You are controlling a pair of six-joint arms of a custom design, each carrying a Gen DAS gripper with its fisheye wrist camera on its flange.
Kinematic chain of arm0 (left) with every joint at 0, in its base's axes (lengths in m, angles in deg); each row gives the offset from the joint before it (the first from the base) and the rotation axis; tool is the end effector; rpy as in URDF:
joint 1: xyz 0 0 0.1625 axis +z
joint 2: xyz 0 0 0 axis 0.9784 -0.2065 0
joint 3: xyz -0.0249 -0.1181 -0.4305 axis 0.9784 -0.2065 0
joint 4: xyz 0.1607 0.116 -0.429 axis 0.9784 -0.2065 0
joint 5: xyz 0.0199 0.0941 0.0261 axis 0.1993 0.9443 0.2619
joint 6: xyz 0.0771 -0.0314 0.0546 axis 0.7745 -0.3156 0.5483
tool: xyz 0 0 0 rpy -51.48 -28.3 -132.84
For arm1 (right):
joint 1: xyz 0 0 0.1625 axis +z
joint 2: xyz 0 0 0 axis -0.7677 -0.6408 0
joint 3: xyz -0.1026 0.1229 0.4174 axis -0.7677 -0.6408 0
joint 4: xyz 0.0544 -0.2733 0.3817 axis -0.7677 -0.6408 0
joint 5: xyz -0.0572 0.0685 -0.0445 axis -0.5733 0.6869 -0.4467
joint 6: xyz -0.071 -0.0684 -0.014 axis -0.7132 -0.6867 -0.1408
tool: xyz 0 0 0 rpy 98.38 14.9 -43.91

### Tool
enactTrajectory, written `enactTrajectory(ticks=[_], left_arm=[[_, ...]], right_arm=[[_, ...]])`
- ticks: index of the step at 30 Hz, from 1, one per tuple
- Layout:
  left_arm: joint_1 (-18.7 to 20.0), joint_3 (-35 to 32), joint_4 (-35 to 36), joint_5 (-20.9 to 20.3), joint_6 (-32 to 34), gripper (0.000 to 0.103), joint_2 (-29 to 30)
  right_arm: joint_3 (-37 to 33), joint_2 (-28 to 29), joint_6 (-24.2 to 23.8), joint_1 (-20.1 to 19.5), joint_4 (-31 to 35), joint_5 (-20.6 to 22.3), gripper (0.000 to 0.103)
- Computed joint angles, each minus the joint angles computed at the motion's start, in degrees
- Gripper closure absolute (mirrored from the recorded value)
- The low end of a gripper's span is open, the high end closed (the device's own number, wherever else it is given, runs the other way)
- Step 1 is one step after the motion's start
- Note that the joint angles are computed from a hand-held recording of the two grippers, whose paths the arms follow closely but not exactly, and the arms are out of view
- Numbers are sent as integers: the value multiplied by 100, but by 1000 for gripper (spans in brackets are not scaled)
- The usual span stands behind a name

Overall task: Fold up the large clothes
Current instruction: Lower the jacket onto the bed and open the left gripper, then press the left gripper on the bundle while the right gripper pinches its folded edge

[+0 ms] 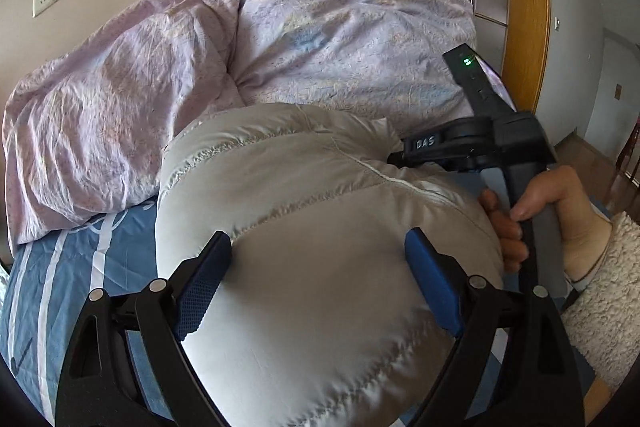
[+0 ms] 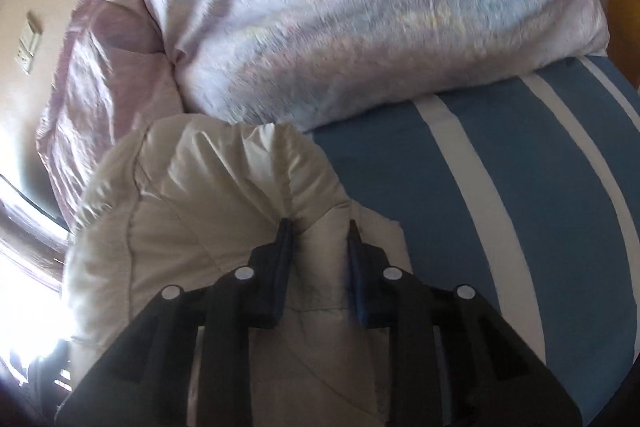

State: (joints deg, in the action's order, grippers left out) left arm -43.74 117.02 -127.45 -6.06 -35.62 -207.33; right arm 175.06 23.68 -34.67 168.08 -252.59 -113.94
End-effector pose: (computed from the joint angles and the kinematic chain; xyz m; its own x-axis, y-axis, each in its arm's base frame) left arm -0.0819 -0.3089 0.3235 -0.5867 0.3883 -0.7107 0.7790 0.5102 -0.3643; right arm 0.3277 -0.4490 0.0120 -0.9314 0.0154 0.3637 -0.2050 0.8034 -0.5590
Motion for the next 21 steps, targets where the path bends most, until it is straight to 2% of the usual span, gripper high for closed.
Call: enactTrajectory(ticks=[3, 6, 12, 14, 15, 19, 21], left_arm=[[110, 81, -336, 45, 43, 13, 225], [51, 248, -621, 298, 69, 12, 373], [145, 452, -1302, 428, 289, 9, 722], [196, 435, -1252, 426, 299, 8, 771], [226, 419, -1202, 400, 302, 8, 767], [313, 351, -1108, 301, 299, 7, 784], [309, 358, -1111, 315, 292, 7, 795]], right_arm=[[-232, 254, -273, 132, 31, -396, 79], [-324, 325, -448, 140, 93, -555, 79], [-334, 322, -430, 21, 26, -350, 76], [-253, 215, -287, 75, -15, -408, 64], [-93, 91, -229, 104, -173, -306, 63], [609, -299, -584, 397, -1024, 56, 63], [789, -342, -785, 593, -1072, 13, 63]])
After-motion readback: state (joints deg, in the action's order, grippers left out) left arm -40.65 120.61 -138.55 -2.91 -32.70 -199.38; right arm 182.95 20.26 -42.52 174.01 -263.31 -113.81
